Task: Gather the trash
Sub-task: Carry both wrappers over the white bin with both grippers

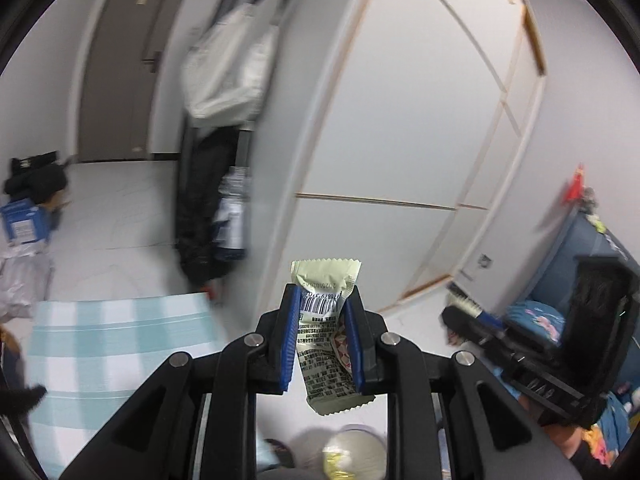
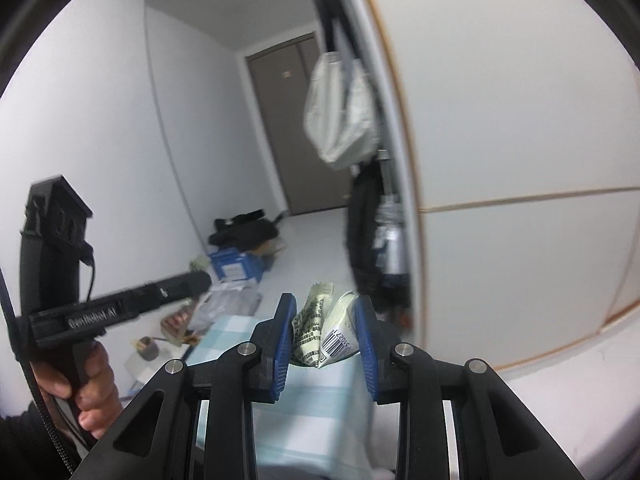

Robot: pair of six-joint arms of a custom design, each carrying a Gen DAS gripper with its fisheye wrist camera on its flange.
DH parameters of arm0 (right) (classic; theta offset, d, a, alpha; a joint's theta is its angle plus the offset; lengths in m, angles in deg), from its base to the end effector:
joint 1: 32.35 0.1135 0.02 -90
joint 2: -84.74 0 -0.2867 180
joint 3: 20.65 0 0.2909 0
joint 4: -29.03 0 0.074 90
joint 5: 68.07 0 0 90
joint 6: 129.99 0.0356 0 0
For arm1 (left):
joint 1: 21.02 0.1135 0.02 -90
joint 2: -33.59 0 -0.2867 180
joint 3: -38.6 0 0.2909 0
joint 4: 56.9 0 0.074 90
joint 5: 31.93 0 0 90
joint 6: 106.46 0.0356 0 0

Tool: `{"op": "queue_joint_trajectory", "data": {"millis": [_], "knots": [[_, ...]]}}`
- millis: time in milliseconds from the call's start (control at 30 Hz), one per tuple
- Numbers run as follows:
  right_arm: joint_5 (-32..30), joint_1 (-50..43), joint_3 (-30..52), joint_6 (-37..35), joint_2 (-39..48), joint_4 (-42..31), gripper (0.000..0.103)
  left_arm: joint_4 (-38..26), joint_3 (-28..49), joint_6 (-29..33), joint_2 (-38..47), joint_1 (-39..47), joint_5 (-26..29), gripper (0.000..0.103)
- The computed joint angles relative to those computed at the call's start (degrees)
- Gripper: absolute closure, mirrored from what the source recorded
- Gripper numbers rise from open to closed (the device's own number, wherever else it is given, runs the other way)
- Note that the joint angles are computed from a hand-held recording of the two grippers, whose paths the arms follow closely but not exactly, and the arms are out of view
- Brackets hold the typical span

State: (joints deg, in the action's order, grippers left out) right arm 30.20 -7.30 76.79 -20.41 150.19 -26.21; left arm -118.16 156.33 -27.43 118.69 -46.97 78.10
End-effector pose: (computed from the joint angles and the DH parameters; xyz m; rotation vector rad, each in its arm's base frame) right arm 0.2268 0.1004 0.4853 -0.0003 1.9902 0.3643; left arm 0.2957 -0.1575 0.5045 0.4951 2.0668 -0.7512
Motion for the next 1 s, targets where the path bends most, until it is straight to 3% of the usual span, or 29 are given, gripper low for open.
{"op": "queue_joint_trajectory", "data": {"millis": [167,467,767,1000], "knots": [[-1.4,-6.5,-11.5,1.6,-10.5,-2.0,0.074,-0.9,0.6,1.0,3.1,-7.0,-0.6,0.086],[-13.6,-26.6,-30.7,4.4,-24.4,-5.1,0.074,-10.7,6.0,3.8,15.3,-15.5,1.8,0.086],[-23.8,-40.6,-43.0,2.8,-26.9,-5.0,0.074,-22.8,13.3,8.0,29.5,-19.9,1.3,0.086],[-27.6,-45.5,-51.7,1.6,-28.4,-6.4,0.074,-35.1,23.2,9.7,40.6,-21.8,1.6,0.086]]}}
